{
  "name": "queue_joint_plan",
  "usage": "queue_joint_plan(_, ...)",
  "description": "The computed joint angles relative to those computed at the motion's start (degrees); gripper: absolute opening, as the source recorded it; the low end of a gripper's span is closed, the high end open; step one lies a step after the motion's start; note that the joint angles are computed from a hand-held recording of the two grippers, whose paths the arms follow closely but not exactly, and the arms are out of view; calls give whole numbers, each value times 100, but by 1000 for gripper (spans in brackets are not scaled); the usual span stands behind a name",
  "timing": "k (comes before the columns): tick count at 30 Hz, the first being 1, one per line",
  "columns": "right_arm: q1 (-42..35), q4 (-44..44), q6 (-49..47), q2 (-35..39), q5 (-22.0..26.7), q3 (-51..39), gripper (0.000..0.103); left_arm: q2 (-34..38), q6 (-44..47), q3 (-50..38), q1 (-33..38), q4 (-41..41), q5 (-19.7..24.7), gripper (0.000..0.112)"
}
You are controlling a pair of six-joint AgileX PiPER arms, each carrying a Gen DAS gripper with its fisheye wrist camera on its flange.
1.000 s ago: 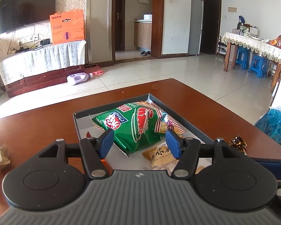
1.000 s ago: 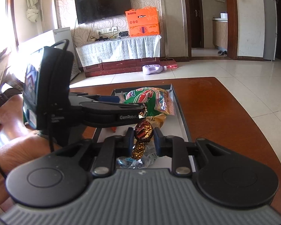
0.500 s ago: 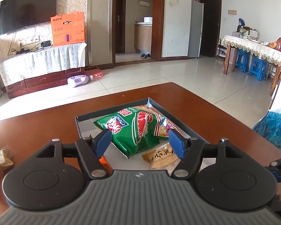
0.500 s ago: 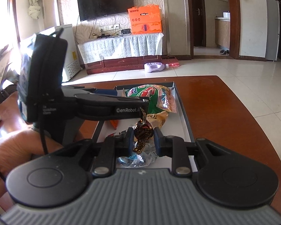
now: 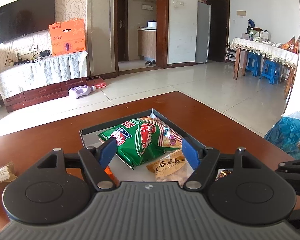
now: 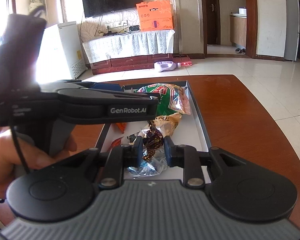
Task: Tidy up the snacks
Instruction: 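Open both tools to release the candies into the tray box, then move both tools back toward the green chip bag and brown pastry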
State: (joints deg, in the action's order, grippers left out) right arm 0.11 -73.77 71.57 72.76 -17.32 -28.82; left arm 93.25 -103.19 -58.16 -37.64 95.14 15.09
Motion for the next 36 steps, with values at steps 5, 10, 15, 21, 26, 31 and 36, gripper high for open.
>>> queue_joint_plan(5, 112, 368, -271, 135, 87, -47, 26, -190, 80, 186, -77, -44, 50, 77)
queue_joint_plan(10, 236, 1314, -1022, 238, 173, -38, 27, -378, 145, 392, -87, -46, 38, 78)
queue_joint_plan(15, 280, 1506, -1190, 271, 164, 16, 27, -466, 359, 457, -94, -275, 40, 78)
queue_joint_plan(21, 327, 2352, -1994, 249, 76, 106, 40, -520, 377, 488, -117, -303, 69, 78)
queue_joint_plan(26, 202, 2604, -2230, 165, -212, 221, 48, -535, 435, 467, -113, -373, 99, 81)
queue_joint_plan(31, 139, 2887, -2421, 123, -418, 287, 60, -639, 350, 519, -76, -338, 163, 85)
queue_joint_plan(36, 225, 2918, -2393, 149, -282, 222, 60, -730, 545, 569, -10, -545, 129, 88)
